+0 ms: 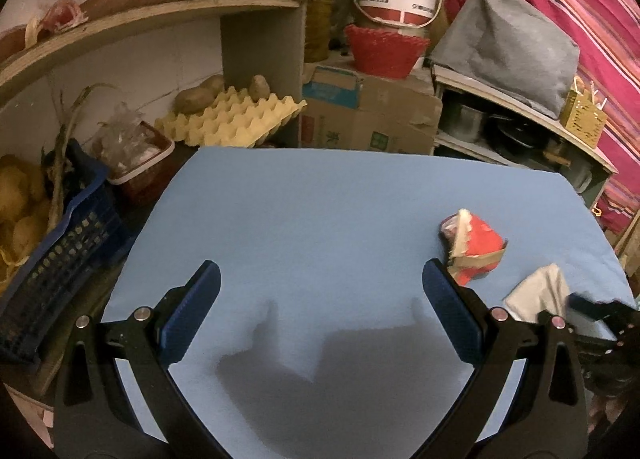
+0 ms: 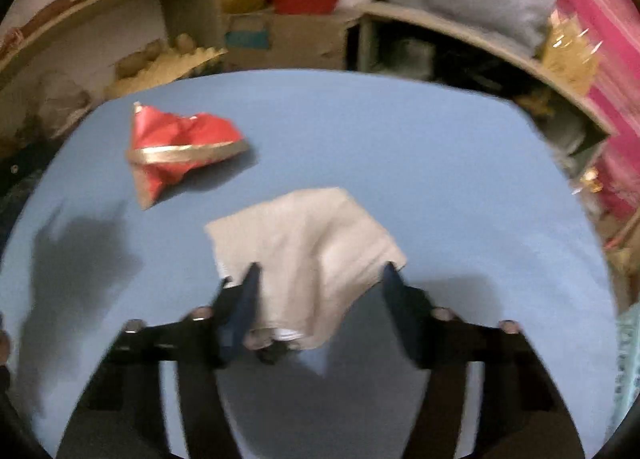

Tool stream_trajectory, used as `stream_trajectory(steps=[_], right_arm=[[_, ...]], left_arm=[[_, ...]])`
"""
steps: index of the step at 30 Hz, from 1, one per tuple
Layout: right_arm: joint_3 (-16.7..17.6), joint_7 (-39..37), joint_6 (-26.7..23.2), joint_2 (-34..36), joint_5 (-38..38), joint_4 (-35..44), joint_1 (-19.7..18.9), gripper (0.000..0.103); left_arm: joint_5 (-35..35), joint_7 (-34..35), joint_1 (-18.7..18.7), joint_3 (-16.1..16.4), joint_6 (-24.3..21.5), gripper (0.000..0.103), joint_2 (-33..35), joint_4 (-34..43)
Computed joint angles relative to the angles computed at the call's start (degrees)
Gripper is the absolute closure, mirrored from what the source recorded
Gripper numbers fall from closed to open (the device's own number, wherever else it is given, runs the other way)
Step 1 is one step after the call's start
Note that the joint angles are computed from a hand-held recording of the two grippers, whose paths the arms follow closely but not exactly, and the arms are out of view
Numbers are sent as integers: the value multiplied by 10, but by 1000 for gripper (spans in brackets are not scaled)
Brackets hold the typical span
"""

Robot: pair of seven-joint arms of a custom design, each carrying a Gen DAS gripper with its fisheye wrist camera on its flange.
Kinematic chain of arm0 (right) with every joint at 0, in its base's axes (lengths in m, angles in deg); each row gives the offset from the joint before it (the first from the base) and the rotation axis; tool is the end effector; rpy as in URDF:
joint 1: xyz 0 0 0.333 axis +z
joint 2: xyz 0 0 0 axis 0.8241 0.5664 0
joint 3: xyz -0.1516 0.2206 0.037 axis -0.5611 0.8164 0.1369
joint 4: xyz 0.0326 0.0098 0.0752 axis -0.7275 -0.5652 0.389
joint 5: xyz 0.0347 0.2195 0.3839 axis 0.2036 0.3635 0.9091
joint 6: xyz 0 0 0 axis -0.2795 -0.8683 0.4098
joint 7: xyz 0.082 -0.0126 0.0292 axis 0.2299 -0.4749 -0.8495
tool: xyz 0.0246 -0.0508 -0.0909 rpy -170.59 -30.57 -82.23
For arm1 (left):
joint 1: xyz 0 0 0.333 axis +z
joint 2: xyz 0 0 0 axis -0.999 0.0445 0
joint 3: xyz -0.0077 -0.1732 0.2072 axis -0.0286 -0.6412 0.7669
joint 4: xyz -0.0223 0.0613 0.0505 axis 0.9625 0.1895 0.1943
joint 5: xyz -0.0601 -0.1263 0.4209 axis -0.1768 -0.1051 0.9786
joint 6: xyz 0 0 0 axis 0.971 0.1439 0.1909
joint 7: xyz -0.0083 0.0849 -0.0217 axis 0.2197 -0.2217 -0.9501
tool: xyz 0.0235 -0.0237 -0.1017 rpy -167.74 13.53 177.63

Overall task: Collect trash
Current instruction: 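Grasp the white face mask with the right tool, then grasp the red-and-gold wrapper with the left tool while the right tool holds the mask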

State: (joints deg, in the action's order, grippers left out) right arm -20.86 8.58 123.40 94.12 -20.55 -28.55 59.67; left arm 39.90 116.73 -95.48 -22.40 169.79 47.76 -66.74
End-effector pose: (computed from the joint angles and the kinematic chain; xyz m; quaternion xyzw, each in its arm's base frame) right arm 0.7014 0.0734 0.4551 -0.7441 0.5848 -0.1893 0.2619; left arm 0.6724 -0.1656 0.4981 -0.7167 0.5613 -0.2782 0.3065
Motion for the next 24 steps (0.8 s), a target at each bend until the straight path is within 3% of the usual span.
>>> stream_trajectory(steps=[4, 12, 24], right_arm=[[11, -63, -10, -1, 64, 5, -18, 83], [-6, -119, -25, -3, 138, 18, -54, 85], [-21, -140, -37, 5, 180, 40, -92, 85]], left_arm=[[-5, 10, -9, -4, -1, 5, 20, 32], [-49, 51, -50, 2, -9, 5, 104, 136], [-143, 150, -101, 30, -96, 10, 276, 350]])
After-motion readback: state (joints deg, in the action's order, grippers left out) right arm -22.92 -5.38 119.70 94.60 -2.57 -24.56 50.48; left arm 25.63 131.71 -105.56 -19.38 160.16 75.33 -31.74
